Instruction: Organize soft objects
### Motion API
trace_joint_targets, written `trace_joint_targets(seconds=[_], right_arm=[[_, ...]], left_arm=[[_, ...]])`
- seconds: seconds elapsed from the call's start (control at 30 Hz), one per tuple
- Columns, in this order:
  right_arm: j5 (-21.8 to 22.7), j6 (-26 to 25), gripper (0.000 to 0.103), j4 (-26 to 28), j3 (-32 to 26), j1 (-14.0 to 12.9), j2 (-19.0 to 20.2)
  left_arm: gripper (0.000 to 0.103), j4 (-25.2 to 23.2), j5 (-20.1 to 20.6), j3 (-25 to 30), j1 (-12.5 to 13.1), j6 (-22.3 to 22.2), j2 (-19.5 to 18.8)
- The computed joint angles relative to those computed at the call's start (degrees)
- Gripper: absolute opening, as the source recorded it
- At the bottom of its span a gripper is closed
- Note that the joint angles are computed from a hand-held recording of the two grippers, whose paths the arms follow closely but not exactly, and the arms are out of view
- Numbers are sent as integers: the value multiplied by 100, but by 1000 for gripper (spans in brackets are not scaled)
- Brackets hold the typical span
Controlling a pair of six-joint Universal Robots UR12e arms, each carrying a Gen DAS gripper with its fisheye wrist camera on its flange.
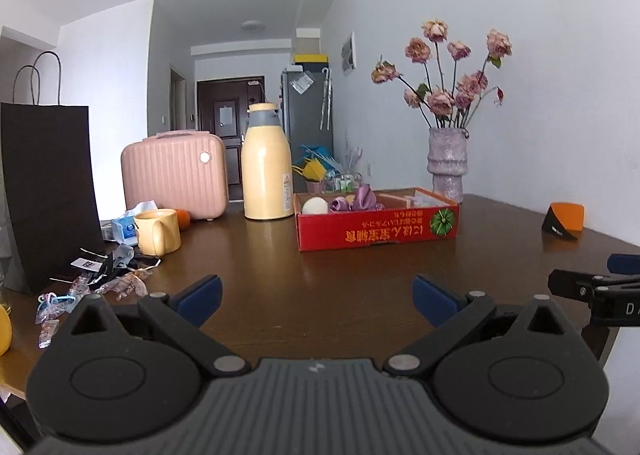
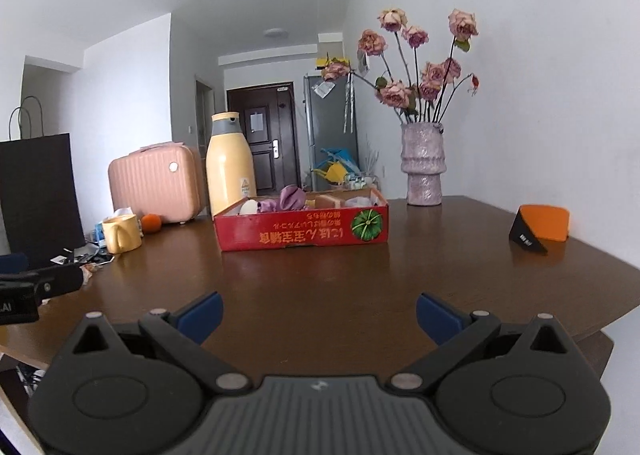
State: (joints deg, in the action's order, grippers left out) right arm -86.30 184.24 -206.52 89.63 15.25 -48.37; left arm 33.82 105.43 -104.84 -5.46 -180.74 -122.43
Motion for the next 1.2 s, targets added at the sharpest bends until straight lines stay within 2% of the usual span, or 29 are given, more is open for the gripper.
trace_joint_targets(seconds=[0.47, 1.2], right_arm=[[61, -14, 103, -260, 8, 22, 14], [112, 95, 103, -240, 47, -3, 1]], left_arm=[[103, 226, 50, 11, 8, -108, -6], [103, 240, 63, 15, -14, -81, -11]])
